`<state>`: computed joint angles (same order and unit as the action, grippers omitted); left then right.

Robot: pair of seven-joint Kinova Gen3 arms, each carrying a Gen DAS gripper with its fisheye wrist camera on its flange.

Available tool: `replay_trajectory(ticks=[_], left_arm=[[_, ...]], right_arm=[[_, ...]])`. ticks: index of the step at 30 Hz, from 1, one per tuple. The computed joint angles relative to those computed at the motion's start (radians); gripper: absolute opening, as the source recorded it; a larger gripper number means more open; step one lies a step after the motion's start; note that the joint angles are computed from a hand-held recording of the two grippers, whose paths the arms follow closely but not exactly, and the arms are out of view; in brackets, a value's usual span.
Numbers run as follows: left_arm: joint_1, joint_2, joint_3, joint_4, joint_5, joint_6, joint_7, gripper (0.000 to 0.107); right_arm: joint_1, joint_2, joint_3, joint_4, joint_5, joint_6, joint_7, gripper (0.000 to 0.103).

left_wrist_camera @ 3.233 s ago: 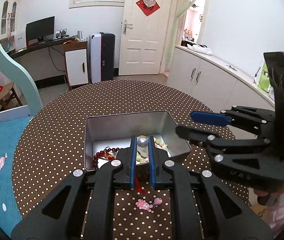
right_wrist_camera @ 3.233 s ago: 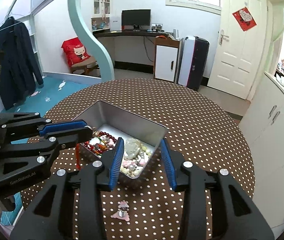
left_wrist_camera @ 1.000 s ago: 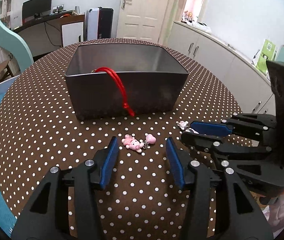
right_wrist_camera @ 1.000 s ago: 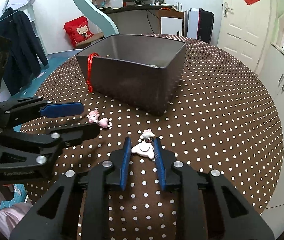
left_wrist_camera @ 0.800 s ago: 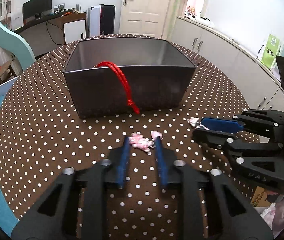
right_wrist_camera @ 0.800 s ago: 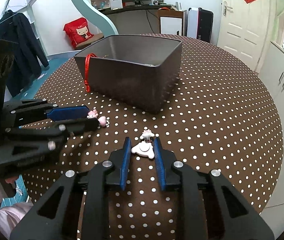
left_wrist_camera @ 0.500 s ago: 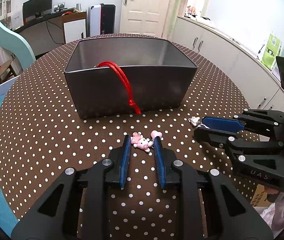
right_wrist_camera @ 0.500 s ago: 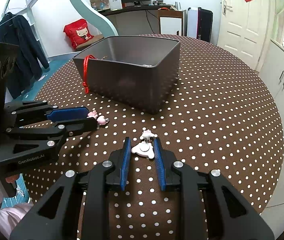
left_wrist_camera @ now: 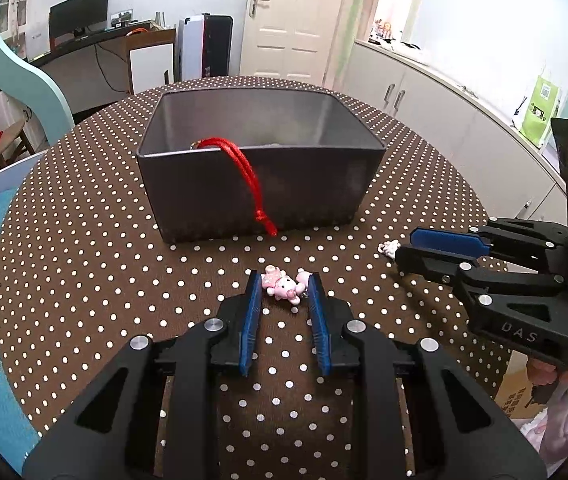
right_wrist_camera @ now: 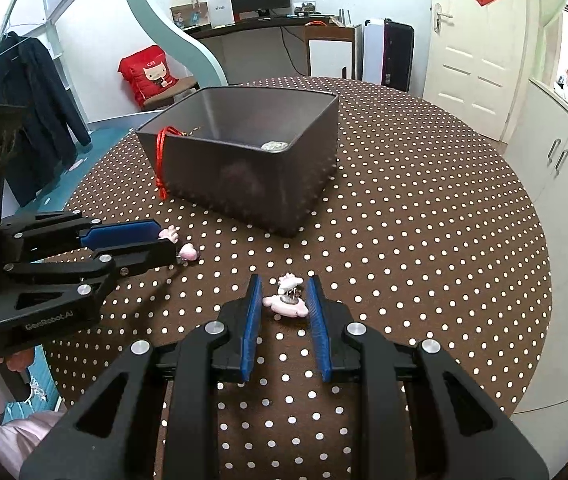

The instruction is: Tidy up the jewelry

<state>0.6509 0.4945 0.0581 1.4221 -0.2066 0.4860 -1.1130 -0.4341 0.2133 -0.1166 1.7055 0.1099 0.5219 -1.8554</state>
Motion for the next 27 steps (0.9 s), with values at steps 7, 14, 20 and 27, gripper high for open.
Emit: replay_trajectory(ticks=[7, 14, 20, 27], left_arm=[[0.004, -0.038, 0.004, 0.038, -0.002, -0.036, 0.000, 0.024], [0.025, -0.078, -0.015, 0.068, -0.031, -0.063, 0.025, 0.024], [0.040, -0.109, -0.029, 0.084, -0.065, -0.082, 0.060, 0.024], [0.069, -0.130, -0.060, 0.068, -0.125, -0.108, 0.116, 0.024]], right_arm=[[-0.029, -0.015, 0.010, -0.004, 0.049, 0.008, -0.051, 0.022], [-0.053, -0.027, 0.014, -0.024, 0.116, 0.015, -0.103, 0.022], [-0.074, -0.036, 0.016, -0.041, 0.180, 0.011, -0.146, 0.022], [-0.083, -0.039, 0.014, -0.071, 0.231, -0.009, -0.152, 0.022]])
